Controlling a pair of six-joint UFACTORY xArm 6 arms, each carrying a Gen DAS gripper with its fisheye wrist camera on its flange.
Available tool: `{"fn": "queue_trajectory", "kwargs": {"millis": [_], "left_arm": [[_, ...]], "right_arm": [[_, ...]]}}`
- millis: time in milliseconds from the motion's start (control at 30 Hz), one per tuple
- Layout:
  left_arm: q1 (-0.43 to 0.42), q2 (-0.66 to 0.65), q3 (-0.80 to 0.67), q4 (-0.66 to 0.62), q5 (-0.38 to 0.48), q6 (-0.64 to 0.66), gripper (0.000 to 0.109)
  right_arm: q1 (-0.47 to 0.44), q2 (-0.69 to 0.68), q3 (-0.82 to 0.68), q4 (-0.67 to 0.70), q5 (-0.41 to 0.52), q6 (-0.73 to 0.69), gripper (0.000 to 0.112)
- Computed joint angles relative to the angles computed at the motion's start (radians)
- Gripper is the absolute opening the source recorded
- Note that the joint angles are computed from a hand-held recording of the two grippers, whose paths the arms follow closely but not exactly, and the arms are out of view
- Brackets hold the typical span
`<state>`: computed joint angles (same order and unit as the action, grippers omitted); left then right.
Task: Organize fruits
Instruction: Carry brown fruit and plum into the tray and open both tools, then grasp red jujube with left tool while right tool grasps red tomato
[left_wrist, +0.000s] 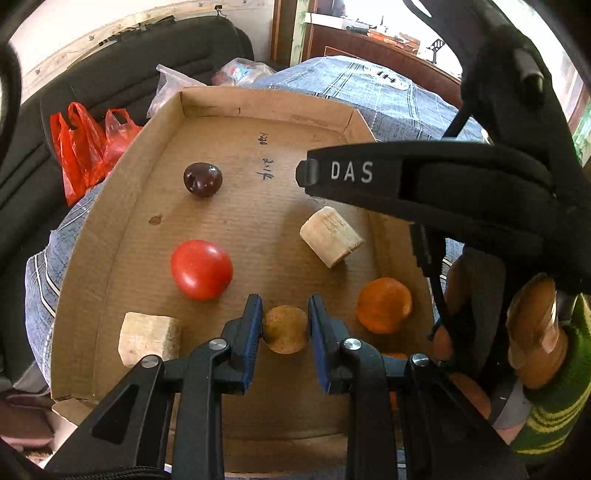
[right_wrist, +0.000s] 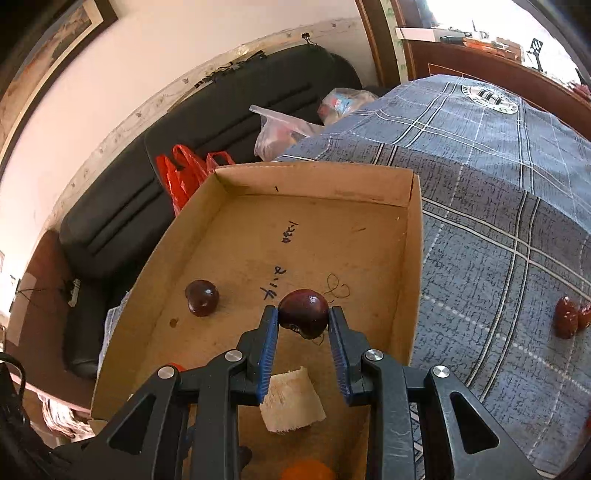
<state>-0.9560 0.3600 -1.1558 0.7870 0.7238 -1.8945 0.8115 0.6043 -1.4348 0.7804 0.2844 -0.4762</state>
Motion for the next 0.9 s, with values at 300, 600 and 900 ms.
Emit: {"fn": "queue_trajectory", "kwargs": {"millis": [300,600,900], "left_arm": [[-0.006,-0.027,0.018,-0.022,0.007,-0.013,0.029],[-0.062,-0.070,-0.003,0.029,0.118,-0.072,0.040],[-0.102,-0.028,-0.089,0.023,0.180,-0.039,0.045]], "right_arm": [[-0.008,-0.018,0.024,-0.016,0.008,0.023,0.035],[-0.001,-0.209,0.221,0.295,-0.045,-0.239,0.043],[-0.017,-0.418,0.442,0.577,-0.053,-0.480,0.044]]}}
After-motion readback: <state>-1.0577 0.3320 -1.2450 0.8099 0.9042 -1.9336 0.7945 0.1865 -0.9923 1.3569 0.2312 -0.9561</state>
